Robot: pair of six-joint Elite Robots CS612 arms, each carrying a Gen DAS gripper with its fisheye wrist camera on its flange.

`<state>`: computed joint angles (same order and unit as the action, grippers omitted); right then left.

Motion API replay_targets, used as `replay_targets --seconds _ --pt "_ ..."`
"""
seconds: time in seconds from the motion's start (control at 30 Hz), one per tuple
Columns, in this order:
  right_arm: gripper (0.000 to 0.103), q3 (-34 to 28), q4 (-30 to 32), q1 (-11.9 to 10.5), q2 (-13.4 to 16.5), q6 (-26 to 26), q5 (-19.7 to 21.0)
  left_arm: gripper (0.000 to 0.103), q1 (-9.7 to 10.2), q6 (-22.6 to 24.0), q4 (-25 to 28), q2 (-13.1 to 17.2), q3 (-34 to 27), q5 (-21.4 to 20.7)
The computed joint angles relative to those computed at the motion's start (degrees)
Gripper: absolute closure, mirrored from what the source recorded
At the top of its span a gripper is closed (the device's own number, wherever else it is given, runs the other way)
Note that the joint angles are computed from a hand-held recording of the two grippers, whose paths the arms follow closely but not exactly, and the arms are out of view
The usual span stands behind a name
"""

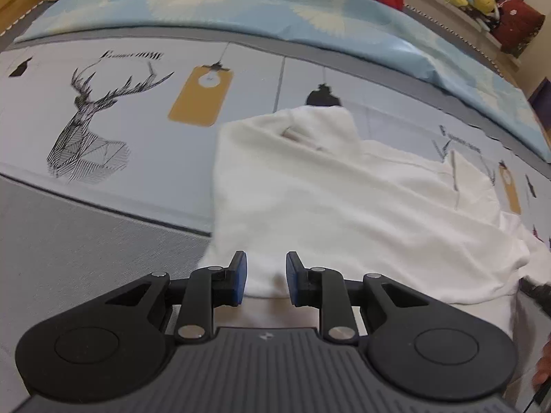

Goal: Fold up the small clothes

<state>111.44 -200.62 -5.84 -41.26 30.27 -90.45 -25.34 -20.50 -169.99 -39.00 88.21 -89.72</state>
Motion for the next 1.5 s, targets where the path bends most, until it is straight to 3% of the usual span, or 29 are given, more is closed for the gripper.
replay_targets --seconds 0.07,0.13,0.17,0.43,0.57,0.67,0.83,0.87,0.93,1.0,1.07,1.17,1.27,1.4,1.5 --pt "0.091 1.39 -5.44 -0.41 -0.51 3.59 -4.06 0.076 -0.27 0.44 -0.31 -0.01 -0.26 -0.08" --pt "0.072 2.77 -10.72 -1.11 -0.72 3.52 -8.00 0.075 -0.56 0.41 -0.56 0.02 -0.59 -0.10" --pt "0.069 3.30 -11.82 -1.60 -0.75 4.15 -9.65 0.075 -0.66 0.40 -0.69 0.00 -0.69 -0.21" --pt "0.067 8.84 -14.42 -9.69 0.09 17.56 -16.85 0.075 -1.36 3.12 -0.65 -0.16 -0.77 -0.31" --pt "0.067 10.97 -17.83 -13.58 1.78 23.01 -16.59 0.074 -1.25 3.44 -0.11 -0.14 -0.94 0.21" --pt "0.067 11.28 -22.53 -15.87 3.79 25.94 -14.20 0.074 -1.15 3.43 0.17 -0.12 -1.05 0.50" --pt "0.067 9.28 -26.47 -16.61 6.04 27.72 -13.29 0.074 -0.96 3.77 0.54 -0.25 -0.83 0.65" --pt "0.067 8.95 -26.63 -16.31 6.28 27.81 -13.96 0.074 -0.87 3.80 0.59 -0.29 -0.79 0.61" --pt "0.100 7.44 -23.44 -15.61 5.91 26.68 -16.48 0.074 -0.60 3.70 0.46 -0.40 -0.64 0.49" --pt "0.100 6.97 -21.22 -14.96 5.38 27.69 -18.65 0.074 -0.24 3.29 0.23 -0.55 -0.49 0.31" --pt "0.100 6.04 -19.13 -13.32 4.72 26.22 -23.43 0.074 0.14 3.00 -0.13 -0.69 -0.35 -0.05" --pt "0.100 3.57 -18.56 -10.21 4.10 19.06 -29.87 0.074 0.76 2.58 -0.45 -1.01 -0.11 -1.00" --pt "0.100 0.85 -20.72 -6.98 3.81 11.42 -32.14 0.074 1.41 2.31 -1.37 -1.41 0.36 -1.91" --pt "0.100 -3.81 -24.82 -1.45 3.72 -1.45 -28.33 0.074 2.47 1.17 -2.03 -2.01 1.15 -3.13" --pt "0.100 -7.66 -28.50 3.57 4.37 -11.93 -19.62 0.074 3.45 -0.12 -2.55 -2.36 1.55 -4.07"
